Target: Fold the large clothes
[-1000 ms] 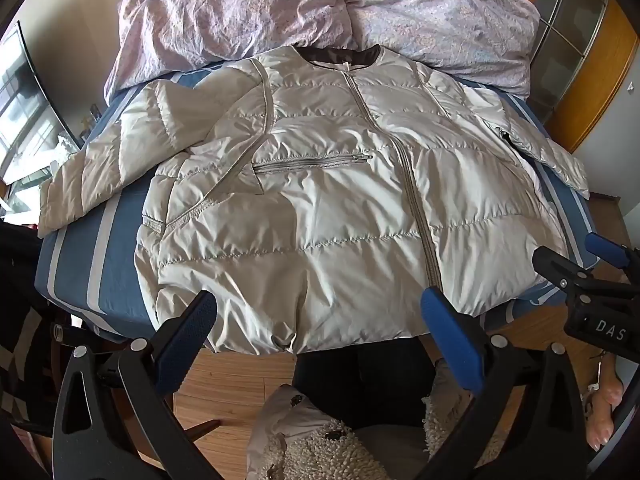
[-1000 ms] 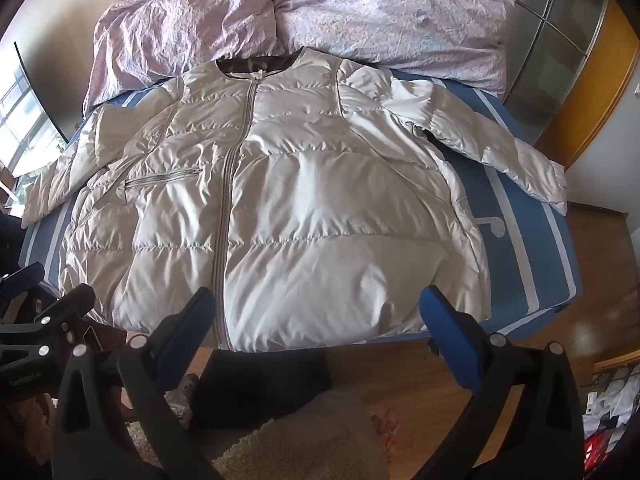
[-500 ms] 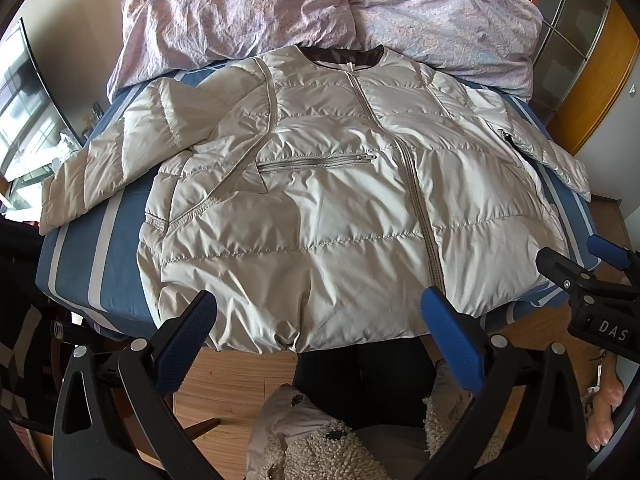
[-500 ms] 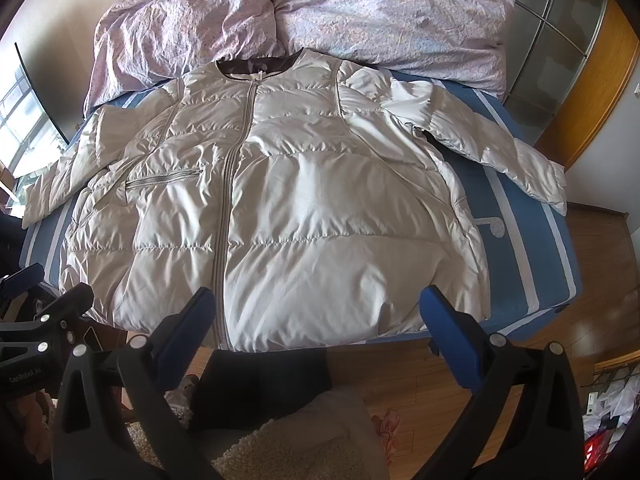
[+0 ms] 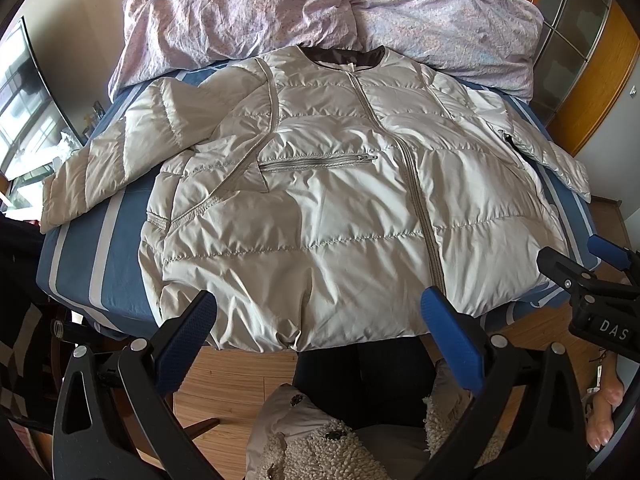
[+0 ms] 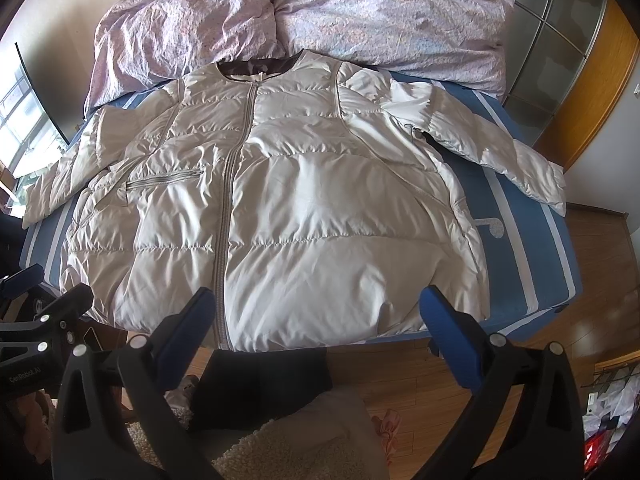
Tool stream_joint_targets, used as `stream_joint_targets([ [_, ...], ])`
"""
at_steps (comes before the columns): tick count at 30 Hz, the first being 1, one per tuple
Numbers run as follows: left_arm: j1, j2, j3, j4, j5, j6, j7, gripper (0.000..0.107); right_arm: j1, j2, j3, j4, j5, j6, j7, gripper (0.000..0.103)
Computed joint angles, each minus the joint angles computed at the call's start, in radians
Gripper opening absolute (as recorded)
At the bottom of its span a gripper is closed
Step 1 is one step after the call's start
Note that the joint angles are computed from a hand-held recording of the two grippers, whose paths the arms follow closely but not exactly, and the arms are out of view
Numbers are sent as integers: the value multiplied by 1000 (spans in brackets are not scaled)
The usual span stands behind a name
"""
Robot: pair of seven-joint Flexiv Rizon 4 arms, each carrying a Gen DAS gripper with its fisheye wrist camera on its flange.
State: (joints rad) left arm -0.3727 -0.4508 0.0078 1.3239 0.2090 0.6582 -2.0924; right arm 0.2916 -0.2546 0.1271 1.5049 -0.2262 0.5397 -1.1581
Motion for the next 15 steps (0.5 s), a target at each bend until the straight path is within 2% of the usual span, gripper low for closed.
stream_joint_targets([
  [15, 0, 3, -1, 6, -1, 2, 0, 102, 0, -1, -1, -3, 2, -1, 0, 101],
])
